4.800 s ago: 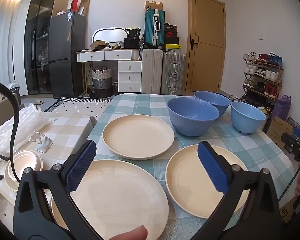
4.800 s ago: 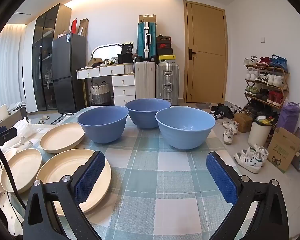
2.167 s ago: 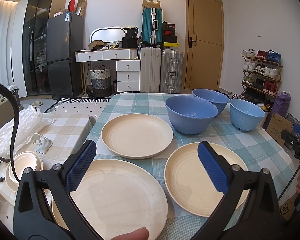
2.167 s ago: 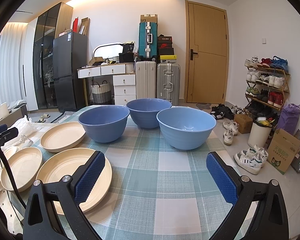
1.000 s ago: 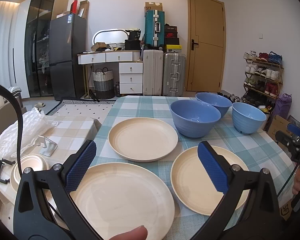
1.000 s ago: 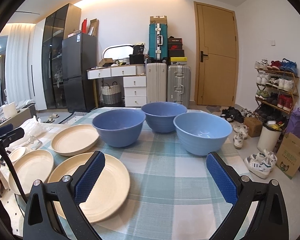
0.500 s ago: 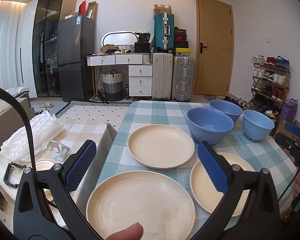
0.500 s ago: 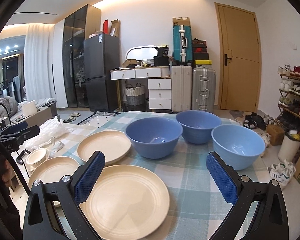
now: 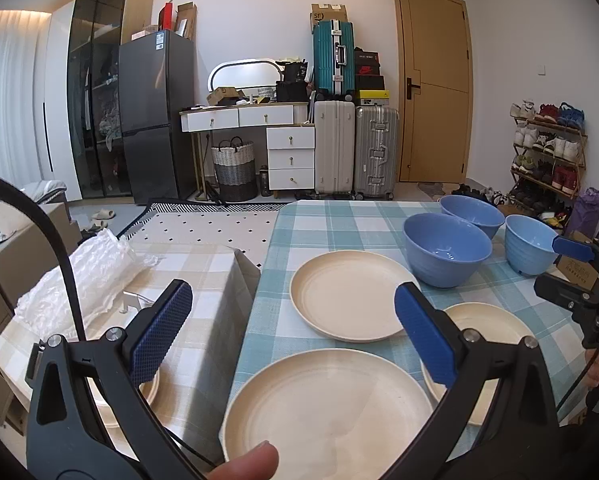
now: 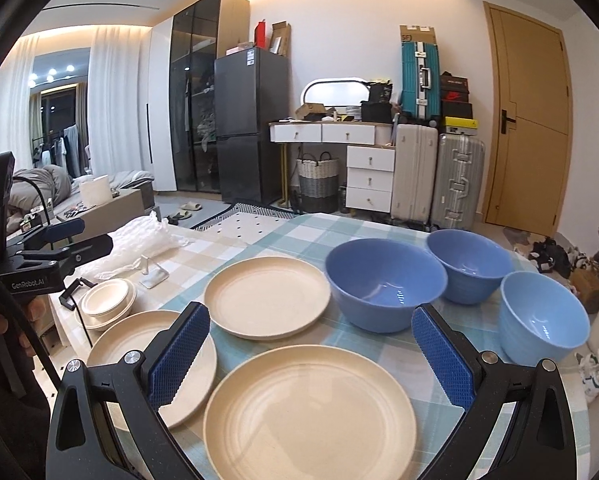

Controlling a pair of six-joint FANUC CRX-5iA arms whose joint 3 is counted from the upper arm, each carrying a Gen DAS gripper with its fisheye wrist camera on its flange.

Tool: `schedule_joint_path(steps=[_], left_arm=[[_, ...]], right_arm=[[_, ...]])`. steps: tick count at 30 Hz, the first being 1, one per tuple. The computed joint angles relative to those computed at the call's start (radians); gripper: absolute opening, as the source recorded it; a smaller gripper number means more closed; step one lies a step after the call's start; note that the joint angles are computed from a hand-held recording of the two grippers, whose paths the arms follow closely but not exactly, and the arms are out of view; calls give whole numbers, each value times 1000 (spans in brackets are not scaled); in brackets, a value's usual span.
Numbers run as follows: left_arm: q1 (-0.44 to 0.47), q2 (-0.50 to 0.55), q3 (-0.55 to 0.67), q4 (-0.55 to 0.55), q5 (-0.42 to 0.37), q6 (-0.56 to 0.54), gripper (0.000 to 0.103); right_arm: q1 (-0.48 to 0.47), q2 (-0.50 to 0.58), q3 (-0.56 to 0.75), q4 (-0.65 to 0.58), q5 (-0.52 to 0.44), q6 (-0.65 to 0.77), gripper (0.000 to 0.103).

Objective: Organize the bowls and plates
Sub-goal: 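Move both grippers forward toward the cream plate beside the blue bowls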

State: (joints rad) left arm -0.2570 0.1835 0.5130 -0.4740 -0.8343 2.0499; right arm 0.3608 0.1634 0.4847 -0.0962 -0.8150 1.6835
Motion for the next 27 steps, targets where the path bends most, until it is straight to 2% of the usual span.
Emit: schedule_joint_path(steps=[11, 15, 23, 27], left_arm=[[79, 8, 4, 149, 15, -115, 101], [112, 26, 23, 237, 16, -157, 101], [117, 97, 130, 232, -60, -205, 101], [142, 151, 186, 301, -88, -245, 101]], right_arm=[[53, 111, 145, 2, -106, 1, 103], [37, 170, 245, -56, -193, -1, 103], [30, 255, 371, -49, -282, -37, 103], [26, 308, 448, -49, -348, -39, 103]])
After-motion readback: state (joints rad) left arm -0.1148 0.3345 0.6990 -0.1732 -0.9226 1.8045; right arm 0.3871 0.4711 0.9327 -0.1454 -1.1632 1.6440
